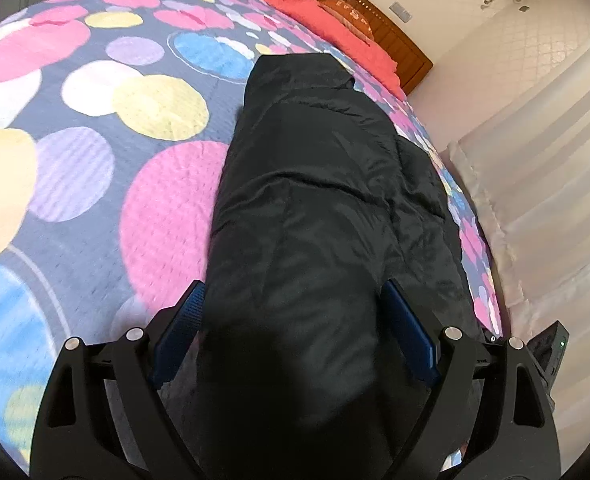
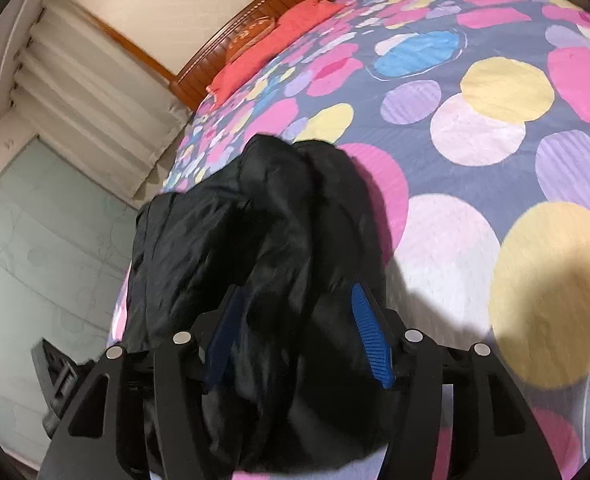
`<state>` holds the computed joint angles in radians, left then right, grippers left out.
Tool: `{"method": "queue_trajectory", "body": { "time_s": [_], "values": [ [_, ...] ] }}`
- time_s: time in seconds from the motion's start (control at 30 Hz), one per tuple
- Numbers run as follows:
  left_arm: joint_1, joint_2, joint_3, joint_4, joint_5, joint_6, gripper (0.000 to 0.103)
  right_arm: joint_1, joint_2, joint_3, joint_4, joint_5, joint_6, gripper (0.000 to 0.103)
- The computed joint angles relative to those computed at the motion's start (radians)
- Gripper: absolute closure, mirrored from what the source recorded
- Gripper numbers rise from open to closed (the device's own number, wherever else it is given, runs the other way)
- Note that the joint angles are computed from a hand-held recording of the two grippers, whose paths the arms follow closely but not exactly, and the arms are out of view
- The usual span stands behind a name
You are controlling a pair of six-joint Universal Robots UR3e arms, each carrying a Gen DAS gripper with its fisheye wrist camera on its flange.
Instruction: Fold large clothes
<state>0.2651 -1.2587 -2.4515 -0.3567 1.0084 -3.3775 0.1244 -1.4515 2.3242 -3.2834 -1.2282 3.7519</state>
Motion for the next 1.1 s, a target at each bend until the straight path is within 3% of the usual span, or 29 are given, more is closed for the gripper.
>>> {"method": "queue_trajectory", "body": {
  "time_s": [0.23, 0.7, 1.1],
  "values": [
    [0.017, 0.179, -0.074, -0.110, -0.003, 0.034, 0.016, 0.107, -0.036, -0.022, 0.119, -0.156, -0.047, 0.049],
    [-0.072, 0.293, -0.107, -0.141, 0.109, -0.009, 0.015, 0.082, -0.135, 0.103, 0.090, -0.132, -0.018, 0.049],
    [-0.147, 0.371, -0.122, -0.171, 0.192, -0.040, 0.015, 0.170, -0.186, 0.131, 0.134, -0.201, -0.011, 0.049]
  ]
}}
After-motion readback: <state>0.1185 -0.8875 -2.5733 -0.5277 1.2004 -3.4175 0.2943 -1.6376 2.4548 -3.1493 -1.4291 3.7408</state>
